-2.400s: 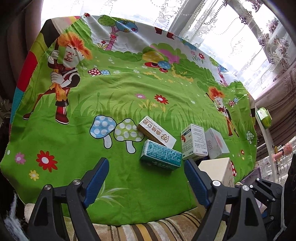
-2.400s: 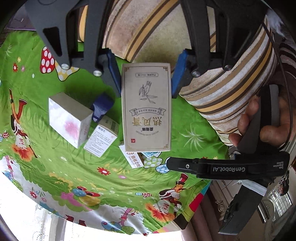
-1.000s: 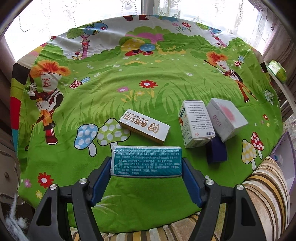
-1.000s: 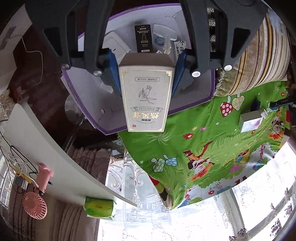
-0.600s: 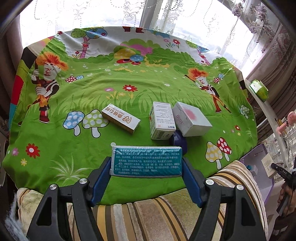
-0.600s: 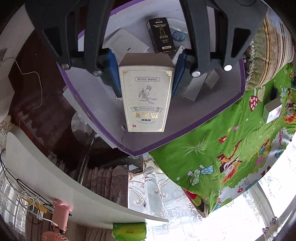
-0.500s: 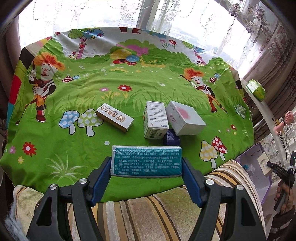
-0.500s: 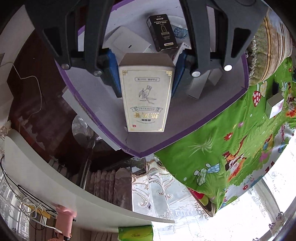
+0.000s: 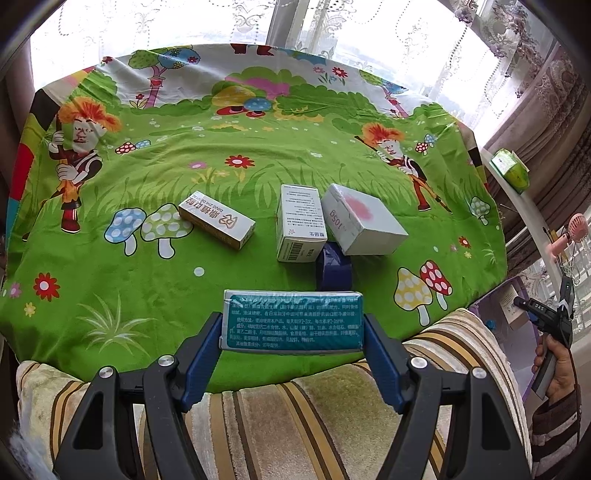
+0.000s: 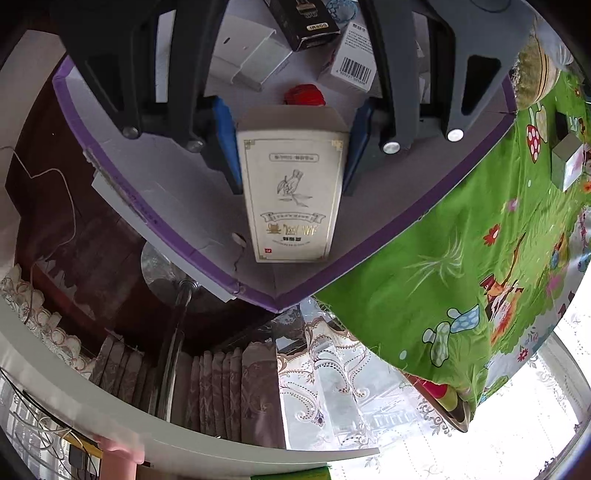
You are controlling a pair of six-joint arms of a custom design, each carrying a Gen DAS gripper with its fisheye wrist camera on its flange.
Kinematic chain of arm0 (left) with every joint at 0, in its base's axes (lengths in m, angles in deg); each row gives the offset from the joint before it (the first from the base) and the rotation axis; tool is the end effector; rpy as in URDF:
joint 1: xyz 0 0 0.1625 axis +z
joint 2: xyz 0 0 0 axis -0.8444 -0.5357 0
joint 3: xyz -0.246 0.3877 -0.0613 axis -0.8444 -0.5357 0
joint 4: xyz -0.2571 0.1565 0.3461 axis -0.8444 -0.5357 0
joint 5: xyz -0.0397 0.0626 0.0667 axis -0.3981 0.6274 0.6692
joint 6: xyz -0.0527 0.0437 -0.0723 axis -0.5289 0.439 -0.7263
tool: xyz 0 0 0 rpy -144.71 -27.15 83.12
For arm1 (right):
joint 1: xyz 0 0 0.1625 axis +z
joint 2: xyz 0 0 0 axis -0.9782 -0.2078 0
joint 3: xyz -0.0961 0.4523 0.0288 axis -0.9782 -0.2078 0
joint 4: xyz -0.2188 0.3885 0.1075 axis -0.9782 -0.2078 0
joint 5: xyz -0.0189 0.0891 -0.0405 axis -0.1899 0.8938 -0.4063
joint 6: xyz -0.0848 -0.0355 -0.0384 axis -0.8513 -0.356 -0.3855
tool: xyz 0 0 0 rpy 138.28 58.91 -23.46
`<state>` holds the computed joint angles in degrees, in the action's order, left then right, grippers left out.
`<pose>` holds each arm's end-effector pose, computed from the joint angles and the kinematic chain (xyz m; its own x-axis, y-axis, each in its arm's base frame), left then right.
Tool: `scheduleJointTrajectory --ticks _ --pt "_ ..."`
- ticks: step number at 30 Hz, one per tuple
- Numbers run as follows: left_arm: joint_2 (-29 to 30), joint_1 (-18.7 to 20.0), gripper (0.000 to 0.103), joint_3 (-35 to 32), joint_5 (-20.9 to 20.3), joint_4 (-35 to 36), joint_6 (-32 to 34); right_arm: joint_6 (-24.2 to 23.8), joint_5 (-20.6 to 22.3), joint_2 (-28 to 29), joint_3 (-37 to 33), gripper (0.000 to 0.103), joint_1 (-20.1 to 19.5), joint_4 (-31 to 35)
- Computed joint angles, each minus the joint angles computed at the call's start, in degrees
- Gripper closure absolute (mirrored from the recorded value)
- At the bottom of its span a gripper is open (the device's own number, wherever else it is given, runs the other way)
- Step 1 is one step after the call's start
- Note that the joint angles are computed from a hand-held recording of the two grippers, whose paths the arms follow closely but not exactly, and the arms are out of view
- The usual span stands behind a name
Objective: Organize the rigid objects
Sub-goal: 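Lower the beige box into the purple box and open the right gripper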
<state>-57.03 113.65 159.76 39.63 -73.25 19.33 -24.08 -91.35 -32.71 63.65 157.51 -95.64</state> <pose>-0.2100 -0.6906 0.1364 -0.8114 -0.3041 -0.4992 0.0913 0.7776 -0.6221 -0.0813 -0.9282 0.3074 -0.7950 0.0402 0.6053 -0.2719 0.8683 -0.4149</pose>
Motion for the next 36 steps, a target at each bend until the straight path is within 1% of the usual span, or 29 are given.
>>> scheduleJointTrajectory --ticks 2,5,8,9,10,12,15,17,19,21,23,25,27,28,30,32,36 --pt "0.11 0.03 0.029 -0.07 -0.14 0.00 0.13 -0.16 0.38 0.49 -0.28 0.048 -0.36 -0.04" --pt "0.26 0.08 0.029 -0.17 -0.33 0.06 0.15 -1.11 -0.17 1.46 -1.40 0.047 -0.72 1.91" --pt "0.31 0.05 0.029 -0.18 -0.36 0.13 0.20 -1.65 -1.92 2.29 -2.79 0.046 -0.65 5.69" --pt "0.27 0.08 0.029 -0.15 -0.38 0.03 0.30 -1.94 -2.33 2.21 -2.69 0.040 -0.60 6.11" --pt "0.24 0.10 0.029 -0.12 -0.41 -0.07 0.33 -2.29 -2.78 1.97 -2.18 0.030 -0.54 5.55" --pt "0.21 0.10 0.029 -0.10 -0.43 0.01 0.33 -2.52 -3.30 1.00 -0.72 0.019 -0.51 4.28" --pt "0.22 0.13 0.029 -0.04 -0.51 -0.17 0.18 -2.23 -2.52 -1.18 1.83 0.016 -0.77 3.31" --pt "0.25 0.15 0.029 0.01 -0.61 -0.36 0.17 -2.01 -3.16 -2.54 3.58 0.015 -1.01 2.01" --pt "0.29 0.20 0.029 -0.03 -0.75 -0.51 0.28 -2.29 -4.67 -3.42 4.43 0.015 -1.09 1.87" --pt "0.26 0.21 0.029 0.13 -0.77 -0.88 0.31 -3.57 -4.44 -5.08 6.70 0.015 -1.28 0.20" --pt "0.24 0.23 0.029 0.16 -0.81 -0.86 0.27 -4.51 -5.42 -5.73 7.41 0.015 -1.22 -0.47" --pt "0.25 0.21 0.029 0.21 -0.79 -0.99 0.27 -6.05 -5.40 -6.69 8.85 0.015 -1.22 -2.16" --pt "0.29 0.18 0.029 0.25 -0.82 -1.22 0.39 -8.03 -6.92 -6.49 8.95 0.015 -1.05 -3.31" --pt "0.28 0.09 0.029 0.39 -0.67 -1.71 0.59 -8.13 -6.54 -6.62 9.08 0.015 -1.09 -3.36" --pt "0.23 -0.15 0.029 0.79 -0.50 -3.20 1.27 -6.28 -4.72 -7.32 9.30 0.015 -1.35 -2.05" --pt "0.34 -0.38 0.029 0.72 -0.54 -3.60 1.82 -5.55 -3.21 -8.00 9.93 0.015 -1.34 -1.92" --pt "1.23 -1.02 0.030 -0.26 -1.34 -4.80 4.27 -7.87 -2.51 -9.31 12.85 0.015 -0.55 -3.96"
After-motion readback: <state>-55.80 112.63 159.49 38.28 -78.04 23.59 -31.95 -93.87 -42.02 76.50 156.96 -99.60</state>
